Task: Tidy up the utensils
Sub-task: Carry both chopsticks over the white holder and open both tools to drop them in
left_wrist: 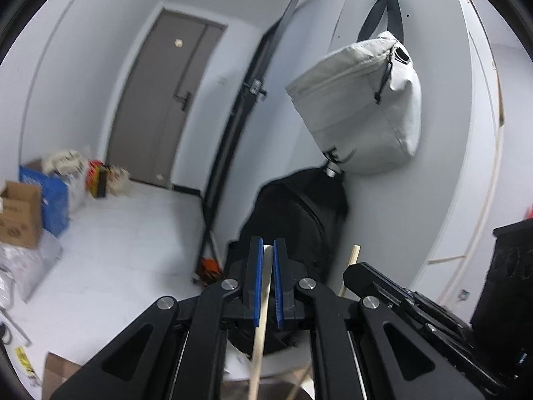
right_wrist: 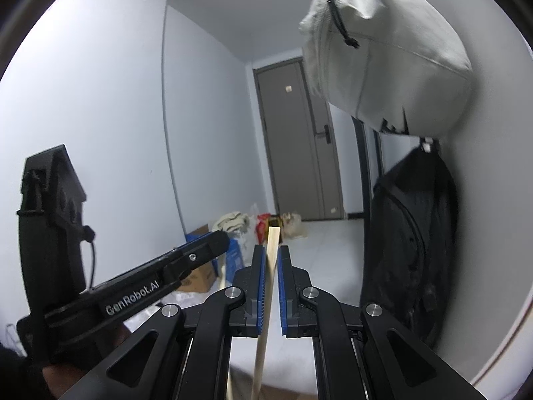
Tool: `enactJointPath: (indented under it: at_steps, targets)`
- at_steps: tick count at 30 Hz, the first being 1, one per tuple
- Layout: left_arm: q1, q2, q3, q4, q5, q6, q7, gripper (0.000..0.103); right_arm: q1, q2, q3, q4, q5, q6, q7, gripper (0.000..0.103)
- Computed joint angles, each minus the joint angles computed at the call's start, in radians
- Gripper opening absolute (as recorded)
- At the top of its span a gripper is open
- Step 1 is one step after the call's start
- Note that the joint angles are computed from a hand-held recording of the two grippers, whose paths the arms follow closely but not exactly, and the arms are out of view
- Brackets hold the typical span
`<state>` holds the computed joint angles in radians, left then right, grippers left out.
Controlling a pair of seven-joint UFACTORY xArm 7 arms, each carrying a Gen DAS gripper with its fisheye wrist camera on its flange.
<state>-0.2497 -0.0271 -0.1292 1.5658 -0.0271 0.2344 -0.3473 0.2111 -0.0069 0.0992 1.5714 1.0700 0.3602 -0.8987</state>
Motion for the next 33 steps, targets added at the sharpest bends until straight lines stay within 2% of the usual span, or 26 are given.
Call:
enactJointPath:
  at_steps: [2, 4, 8, 10, 12, 17, 18, 19, 20, 21, 22, 24, 26, 29, 31, 33]
  targets:
    - [-0.012, -0.005, 0.005, 0.001, -0.115, 0.024, 0.095, 0.002, -0.005, -0.021, -0.008, -0.021, -0.001, 0.030, 0.009, 0.006]
    - [-0.023, -0.005, 0.011, 0.021, -0.252, 0.085, 0.209, 0.002, -0.005, -0.046, -0.016, -0.050, -0.013, 0.051, 0.024, 0.006]
    - [-0.028, -0.015, 0.009, 0.038, -0.316, 0.181, 0.286, 0.002, -0.001, -0.087, -0.045, -0.094, -0.010, 0.134, 0.048, 0.006]
    - [-0.030, -0.019, 0.015, 0.045, -0.388, 0.230, 0.330, 0.002, 0.004, -0.097, -0.052, -0.104, -0.016, 0.148, 0.062, 0.006]
    - [-0.026, -0.021, 0.020, 0.057, -0.438, 0.291, 0.350, 0.002, 0.007, -0.114, -0.060, -0.120, -0.027, 0.171, 0.080, 0.006]
    - [-0.019, -0.024, 0.026, 0.074, -0.516, 0.375, 0.378, 0.003, 0.003, -0.143, -0.096, -0.153, -0.003, 0.268, 0.112, 0.010]
    - [-0.017, -0.025, 0.027, 0.080, -0.529, 0.394, 0.382, 0.006, 0.000, -0.150, -0.101, -0.159, -0.002, 0.281, 0.121, 0.014]
    - [-0.015, -0.021, 0.029, 0.095, -0.539, 0.419, 0.383, 0.014, -0.003, -0.163, -0.105, -0.171, -0.003, 0.282, 0.133, 0.016]
    - [-0.012, -0.024, 0.029, 0.096, -0.545, 0.430, 0.384, 0.018, -0.005, -0.174, -0.110, -0.182, 0.002, 0.278, 0.141, 0.027]
    - [-0.011, -0.025, 0.029, 0.106, -0.553, 0.448, 0.384, 0.029, -0.006, -0.182, -0.115, -0.188, 0.004, 0.273, 0.152, 0.040]
    - [-0.009, -0.032, 0.028, 0.105, -0.546, 0.452, 0.377, 0.035, -0.006, -0.196, -0.121, -0.200, 0.010, 0.269, 0.159, 0.045]
    - [-0.005, -0.056, 0.022, 0.090, -0.491, 0.447, 0.340, 0.036, -0.005, -0.236, -0.136, -0.237, 0.019, 0.263, 0.169, 0.059]
    - [-0.001, -0.081, 0.018, 0.074, -0.425, 0.460, 0.292, 0.037, -0.003, -0.275, -0.146, -0.274, 0.001, 0.259, 0.191, 0.069]
    - [0.010, -0.141, -0.001, 0.017, -0.278, 0.455, 0.182, 0.050, 0.003, -0.327, -0.153, -0.328, -0.064, 0.249, 0.246, 0.078]
    - [0.022, -0.191, -0.020, -0.029, -0.177, 0.467, 0.097, 0.063, 0.012, -0.360, -0.158, -0.364, -0.101, 0.244, 0.288, 0.080]
    - [0.027, -0.229, -0.029, -0.071, -0.117, 0.477, 0.045, 0.067, 0.029, -0.388, -0.174, -0.390, -0.129, 0.277, 0.317, 0.083]
